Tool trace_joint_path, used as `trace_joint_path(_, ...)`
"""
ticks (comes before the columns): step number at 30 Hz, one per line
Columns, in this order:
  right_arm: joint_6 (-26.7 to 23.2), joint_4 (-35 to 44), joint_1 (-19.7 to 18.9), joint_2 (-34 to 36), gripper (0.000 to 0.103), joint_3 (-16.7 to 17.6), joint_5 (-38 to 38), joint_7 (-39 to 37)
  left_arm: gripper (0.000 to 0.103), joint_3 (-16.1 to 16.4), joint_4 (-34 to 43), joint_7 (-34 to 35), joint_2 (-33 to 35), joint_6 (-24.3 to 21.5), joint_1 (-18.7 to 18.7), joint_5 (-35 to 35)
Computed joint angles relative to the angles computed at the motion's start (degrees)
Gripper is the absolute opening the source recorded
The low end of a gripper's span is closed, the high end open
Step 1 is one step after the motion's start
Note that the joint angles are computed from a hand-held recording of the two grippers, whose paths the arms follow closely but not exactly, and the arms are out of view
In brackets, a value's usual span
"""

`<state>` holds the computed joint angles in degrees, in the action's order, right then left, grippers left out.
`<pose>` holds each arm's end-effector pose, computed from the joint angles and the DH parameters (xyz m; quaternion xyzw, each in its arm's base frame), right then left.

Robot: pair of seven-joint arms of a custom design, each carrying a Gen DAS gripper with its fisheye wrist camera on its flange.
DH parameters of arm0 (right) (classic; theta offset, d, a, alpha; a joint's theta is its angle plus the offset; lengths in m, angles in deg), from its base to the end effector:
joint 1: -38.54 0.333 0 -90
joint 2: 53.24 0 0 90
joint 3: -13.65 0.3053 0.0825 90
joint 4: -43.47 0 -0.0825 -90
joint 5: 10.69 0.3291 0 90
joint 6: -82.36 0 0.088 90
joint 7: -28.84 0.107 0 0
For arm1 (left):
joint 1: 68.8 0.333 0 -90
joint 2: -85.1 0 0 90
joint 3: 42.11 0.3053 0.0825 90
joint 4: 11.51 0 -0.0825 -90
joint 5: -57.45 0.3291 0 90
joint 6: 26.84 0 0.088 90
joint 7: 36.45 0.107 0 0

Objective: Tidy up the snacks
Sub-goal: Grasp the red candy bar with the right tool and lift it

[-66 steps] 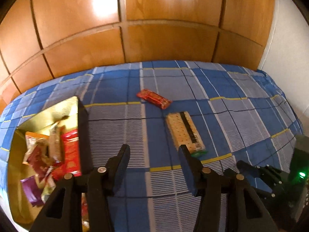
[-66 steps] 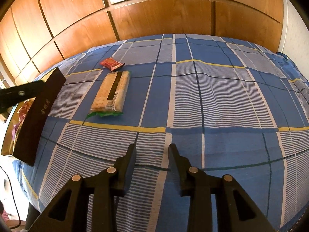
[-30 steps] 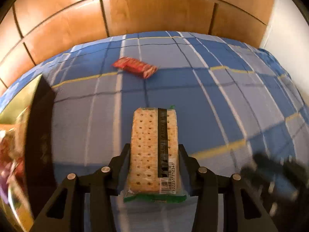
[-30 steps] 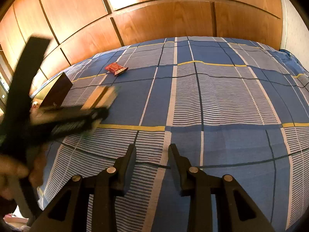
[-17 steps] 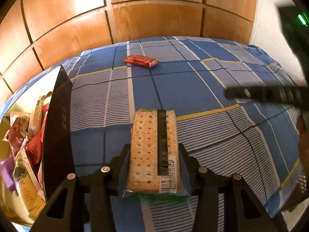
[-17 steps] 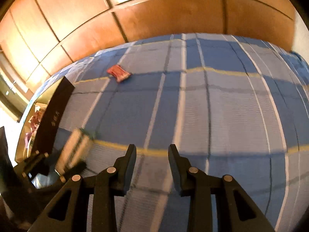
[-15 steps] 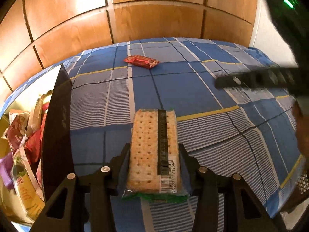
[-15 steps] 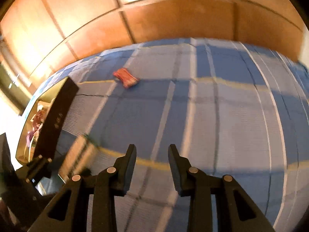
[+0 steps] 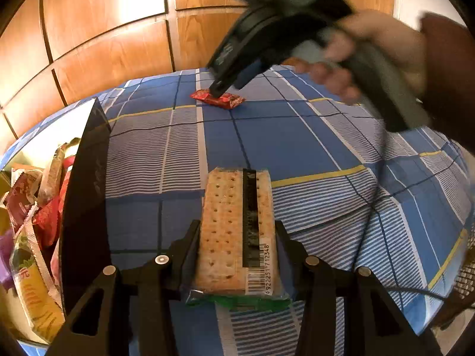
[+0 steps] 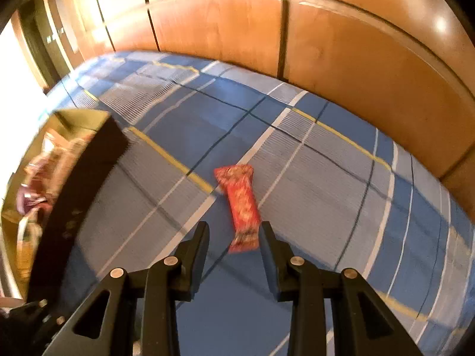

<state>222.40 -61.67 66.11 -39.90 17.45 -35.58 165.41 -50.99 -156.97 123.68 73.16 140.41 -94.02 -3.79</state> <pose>0.5145 0.3096 0.4598 -0.6900 0.6817 -0.1781 0.1660 0.3804 -0.1933 0.4191 -0.3346 0.8752 -0.3279 0.1204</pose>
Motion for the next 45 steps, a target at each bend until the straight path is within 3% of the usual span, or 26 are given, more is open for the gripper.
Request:
trace_joint_path(3,-4.66,5.68,0.46,4.49,0.035,-0.62,-0.61,-1.55,0.047,0.18,0.04,1.13,0.03,-0.01,-0.18,-0.95)
trace_joint_path(5,-4.69,6.59,0.17,5.87,0.034,-0.69,0.77,-2.62,0.047,0.11,0.06,1.17,0.0,-0.24,0.0,-1.02)
trace_joint_path(7,-3.42,5.0,0.86,4.82,0.021,-1.49,-0.47,-0.64,0.047,-0.02,-0.02,1.23,-0.09,-0.17,0.07,-1.09)
trace_joint_path(9,-4.17,3.6,1.63,3.71,0.021,-1.63,-1.55,1.09,0.047,-0.14,0.05,0.95,0.01,-0.07,0.15,-0.96)
trace_joint_path(12,-3.46,-2.1,1.89,-0.38,0.021,-0.73,-1.49,3.99,0.047,-0.25,0.15,1.25,0.23,0.38,0.04,-1.36)
trace_joint_path(17,1.84,-17.37,0.64,-11.35,0.021,2.31,1.86,12.56,0.047,-0.25,-0.02,1.21,0.1,0.49,0.0,-1.43)
trace_joint_path(21,3.83,-28.15,0.01,-19.97,0.022,6.22,-1.49,25.3,0.047,-0.48,0.15,-1.64,0.09,-0.3,0.64,1.23)
trace_joint_path(24,3.54,-31.9,-0.84,-23.18,0.022,10.22,-6.54,34.63,0.047,-1.13,0.18,-5.26,0.23,0.11,1.11,4.76)
trace_joint_path(27,-1.82,-30.64,-0.62,-22.48,0.022,13.93,-13.71,42.48,0.047,-1.15,0.22,-9.07,0.18,-0.16,1.31,8.45)
trace_joint_path(30,-5.23,-29.36,0.8,-21.23,0.022,14.43,-17.59,47.09,0.047,-1.22,0.07,-13.61,-0.14,-0.63,1.73,13.11)
trace_joint_path(38,-4.35,-31.87,2.68,-22.42,0.022,13.94,-25.21,58.55,0.047,1.56,-1.09,-15.99,-4.91,-1.89,-0.67,14.49)
trace_joint_path(45,-6.35,-30.96,3.79,-21.31,0.022,13.66,-27.44,61.09,0.047,3.45,-0.93,-19.74,-8.55,-3.36,-1.22,16.97)
